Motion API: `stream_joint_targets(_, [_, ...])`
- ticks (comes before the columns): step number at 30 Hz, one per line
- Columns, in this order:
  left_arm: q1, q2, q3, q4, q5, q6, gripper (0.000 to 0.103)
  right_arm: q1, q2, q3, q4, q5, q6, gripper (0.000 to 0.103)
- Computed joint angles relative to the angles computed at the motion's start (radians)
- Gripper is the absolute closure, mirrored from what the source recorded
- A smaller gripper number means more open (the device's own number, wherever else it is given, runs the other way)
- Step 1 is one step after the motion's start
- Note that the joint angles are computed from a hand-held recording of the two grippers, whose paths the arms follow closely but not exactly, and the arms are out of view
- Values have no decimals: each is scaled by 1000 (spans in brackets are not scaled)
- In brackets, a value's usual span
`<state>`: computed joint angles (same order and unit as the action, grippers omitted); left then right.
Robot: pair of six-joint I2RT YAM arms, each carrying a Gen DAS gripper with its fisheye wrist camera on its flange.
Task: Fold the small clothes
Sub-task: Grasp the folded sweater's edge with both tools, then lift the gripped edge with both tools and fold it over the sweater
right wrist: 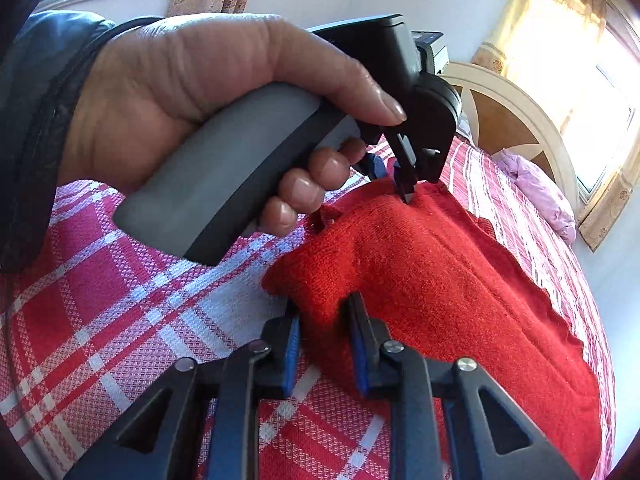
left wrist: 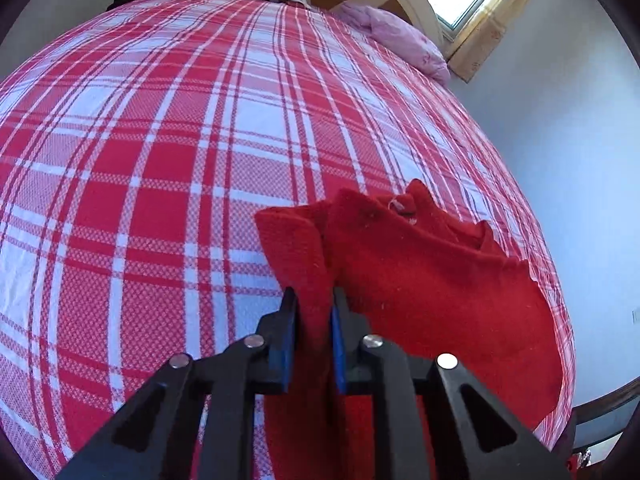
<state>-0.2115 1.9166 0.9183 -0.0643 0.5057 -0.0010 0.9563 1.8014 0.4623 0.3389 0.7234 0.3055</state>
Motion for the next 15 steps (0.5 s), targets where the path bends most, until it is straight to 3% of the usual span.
stream_joint_targets(3, [-16,-16,-18,21,-19,-10,89,-8,-19,-18,17,-12,0,90])
stream_joint_targets(7, [3,-16,3,-4,36,-64,91,2,-83,-63,35,-12,16,93])
stream_joint_targets(11, [6,-72,2,-30,76,-87,91,-22,-267,-166,48,-58,49,94])
stream_joint_targets(15, [-16,-142,4,-57,107,-120,91,-25,-479,-247,-17,-52,78,95])
